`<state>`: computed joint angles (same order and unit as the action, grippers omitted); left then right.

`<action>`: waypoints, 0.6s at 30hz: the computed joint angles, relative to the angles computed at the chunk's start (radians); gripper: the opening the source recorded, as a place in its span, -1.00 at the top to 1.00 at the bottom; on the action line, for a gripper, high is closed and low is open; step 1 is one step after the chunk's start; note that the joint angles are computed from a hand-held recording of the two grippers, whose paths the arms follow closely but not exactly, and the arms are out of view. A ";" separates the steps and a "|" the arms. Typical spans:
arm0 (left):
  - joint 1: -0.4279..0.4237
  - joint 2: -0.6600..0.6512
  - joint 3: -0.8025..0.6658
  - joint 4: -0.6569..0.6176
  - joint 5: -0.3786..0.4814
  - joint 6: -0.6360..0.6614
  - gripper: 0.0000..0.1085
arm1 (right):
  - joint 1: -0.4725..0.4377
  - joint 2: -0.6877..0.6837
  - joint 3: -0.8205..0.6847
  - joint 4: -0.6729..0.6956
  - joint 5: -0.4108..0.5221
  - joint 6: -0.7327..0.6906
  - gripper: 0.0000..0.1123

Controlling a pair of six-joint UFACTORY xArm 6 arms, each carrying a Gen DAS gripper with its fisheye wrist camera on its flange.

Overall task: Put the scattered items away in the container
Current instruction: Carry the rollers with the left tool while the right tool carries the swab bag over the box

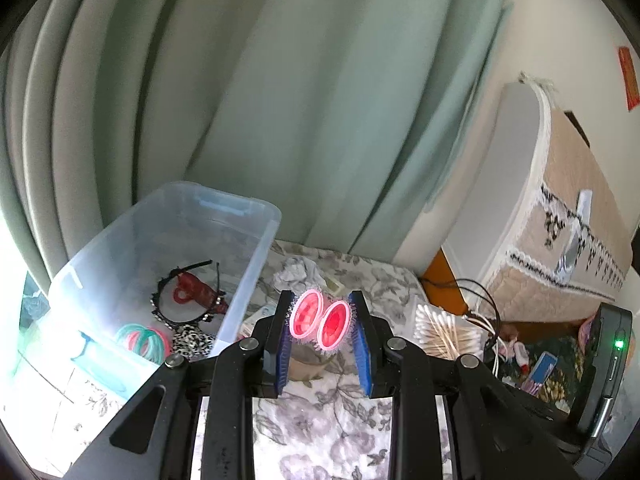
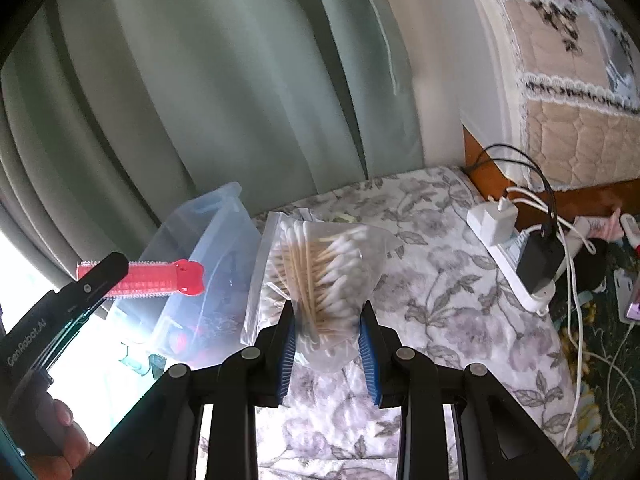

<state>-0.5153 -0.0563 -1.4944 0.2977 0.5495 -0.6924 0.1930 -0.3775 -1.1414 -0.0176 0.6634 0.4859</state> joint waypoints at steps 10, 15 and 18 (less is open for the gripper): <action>0.087 -0.107 0.119 0.033 -0.070 -0.078 0.49 | 0.068 0.029 -0.078 -0.081 0.018 0.052 0.44; 0.135 -0.153 0.172 0.043 -0.101 -0.111 0.49 | 0.110 0.072 -0.141 -0.088 0.019 0.043 0.44; 0.163 -0.180 0.204 0.050 -0.117 -0.133 0.49 | 0.138 0.106 -0.186 -0.076 0.016 0.014 0.44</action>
